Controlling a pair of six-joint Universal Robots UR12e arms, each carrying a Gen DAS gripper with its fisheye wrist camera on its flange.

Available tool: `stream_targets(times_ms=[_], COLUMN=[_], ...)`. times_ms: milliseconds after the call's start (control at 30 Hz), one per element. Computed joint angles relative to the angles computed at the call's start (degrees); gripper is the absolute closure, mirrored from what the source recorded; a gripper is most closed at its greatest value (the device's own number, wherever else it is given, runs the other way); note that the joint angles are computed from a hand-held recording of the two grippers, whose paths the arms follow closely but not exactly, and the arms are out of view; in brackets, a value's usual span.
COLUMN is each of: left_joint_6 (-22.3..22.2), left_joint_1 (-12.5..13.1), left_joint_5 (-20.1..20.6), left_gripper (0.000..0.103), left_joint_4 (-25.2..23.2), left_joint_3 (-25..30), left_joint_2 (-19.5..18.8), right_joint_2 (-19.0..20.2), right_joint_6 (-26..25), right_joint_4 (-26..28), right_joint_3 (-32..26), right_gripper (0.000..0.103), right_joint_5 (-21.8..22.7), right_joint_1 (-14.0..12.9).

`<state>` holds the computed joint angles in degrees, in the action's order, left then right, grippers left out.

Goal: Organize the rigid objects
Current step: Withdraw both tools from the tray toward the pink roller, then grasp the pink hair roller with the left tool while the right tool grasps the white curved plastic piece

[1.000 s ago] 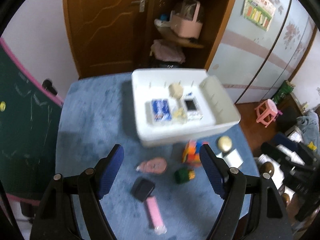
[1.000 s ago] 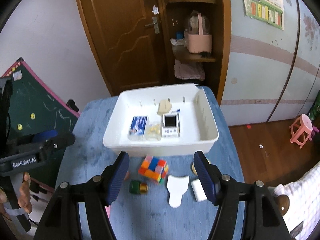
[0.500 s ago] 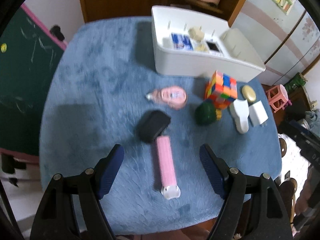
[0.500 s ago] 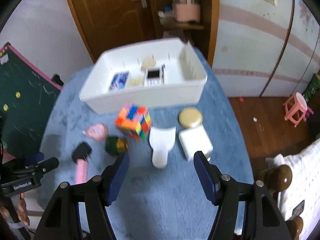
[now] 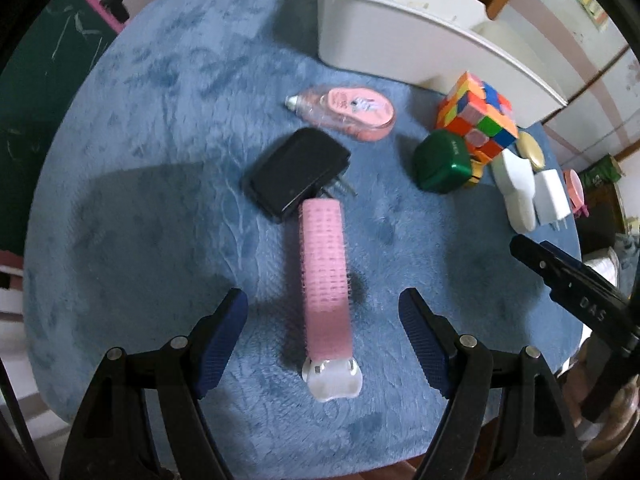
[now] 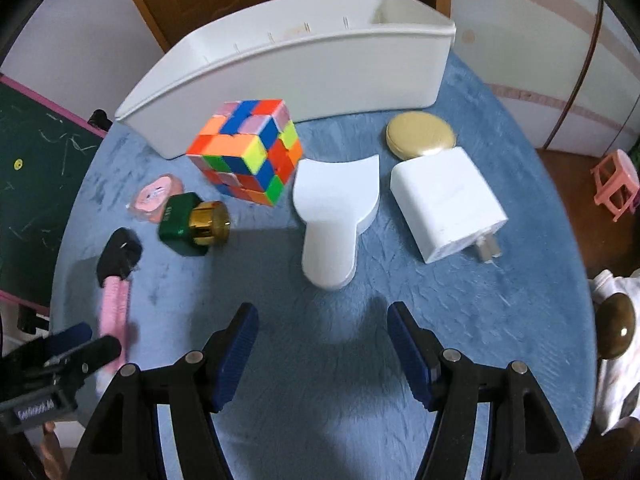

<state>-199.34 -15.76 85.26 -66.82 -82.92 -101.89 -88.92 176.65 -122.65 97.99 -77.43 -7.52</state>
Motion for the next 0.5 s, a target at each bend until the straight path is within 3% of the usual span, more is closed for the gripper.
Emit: stream_targets(times_ms=[200, 500], left_joint_6=[-2.65, -2.78], left_joint_1=[0.04, -1.23], left_joint_5=[0.93, 5.32], left_gripper=[0.023, 0.023], left_joint_4=[0.86, 2.76], left_joint_3=[-0.70, -1.03], left_joint_2=[-0.31, -0.62], right_joint_2=[1.26, 3.89], right_joint_6=[-0.76, -1.00], right_joint_4=[-5.43, -9.64], right_joint_3=[0.61, -0.92], right_gripper=[0.035, 0.035], right_joint_5=[-2.41, -6.62], right_joint_1=[0.94, 2.60])
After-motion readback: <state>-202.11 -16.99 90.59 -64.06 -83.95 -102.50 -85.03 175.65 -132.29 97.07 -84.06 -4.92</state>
